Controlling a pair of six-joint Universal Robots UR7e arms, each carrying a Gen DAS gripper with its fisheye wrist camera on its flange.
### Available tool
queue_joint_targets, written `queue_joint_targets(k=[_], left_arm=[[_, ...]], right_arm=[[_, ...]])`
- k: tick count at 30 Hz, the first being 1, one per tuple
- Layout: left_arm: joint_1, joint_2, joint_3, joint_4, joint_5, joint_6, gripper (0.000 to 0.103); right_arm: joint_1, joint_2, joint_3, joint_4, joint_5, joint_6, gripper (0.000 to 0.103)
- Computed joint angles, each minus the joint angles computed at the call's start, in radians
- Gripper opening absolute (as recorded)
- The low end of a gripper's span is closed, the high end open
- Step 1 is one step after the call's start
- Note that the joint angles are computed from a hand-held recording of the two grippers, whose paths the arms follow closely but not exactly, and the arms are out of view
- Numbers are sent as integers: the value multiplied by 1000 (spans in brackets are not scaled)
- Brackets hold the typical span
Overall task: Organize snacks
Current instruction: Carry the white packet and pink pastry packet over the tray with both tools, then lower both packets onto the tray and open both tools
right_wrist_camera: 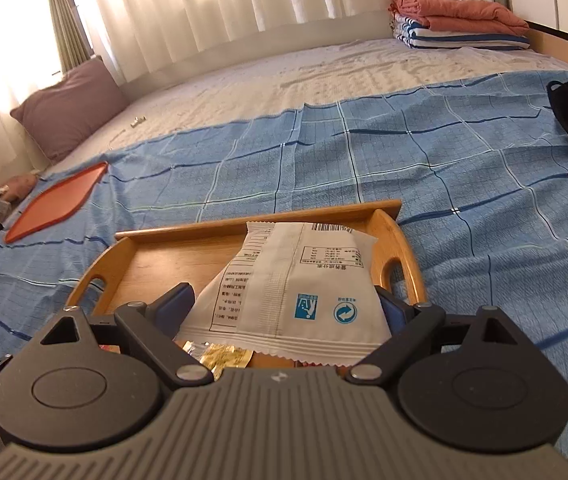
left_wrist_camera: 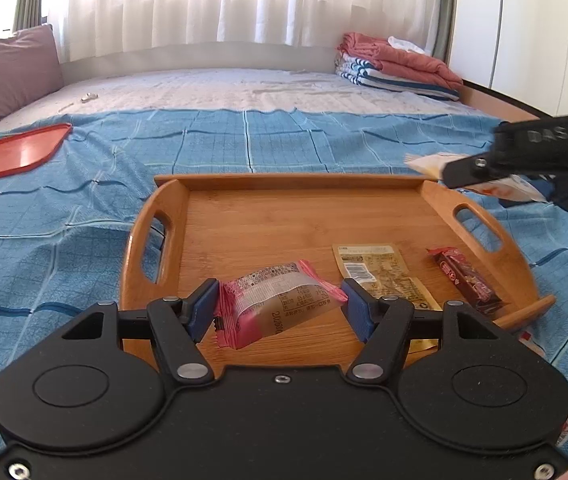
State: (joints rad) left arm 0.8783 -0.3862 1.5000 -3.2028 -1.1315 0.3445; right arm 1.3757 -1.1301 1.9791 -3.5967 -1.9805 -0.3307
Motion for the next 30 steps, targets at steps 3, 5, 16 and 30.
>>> queue_joint_targets(k=[3,5,16,30], left_arm=[[4,14,-19,15,-1,12,64],[6,23,-30,18,-2,22,64],[21,52,-74,60,-19,62,64],[29,78,-106,81,-17,72,65]], right_arm=[[4,32,-51,45,-19,-7,92],[4,51,-78,68,-24,-10,92],[-14,122,-168,112,-70,-26,92],[-30,151,-182,80,-77,-36,92]])
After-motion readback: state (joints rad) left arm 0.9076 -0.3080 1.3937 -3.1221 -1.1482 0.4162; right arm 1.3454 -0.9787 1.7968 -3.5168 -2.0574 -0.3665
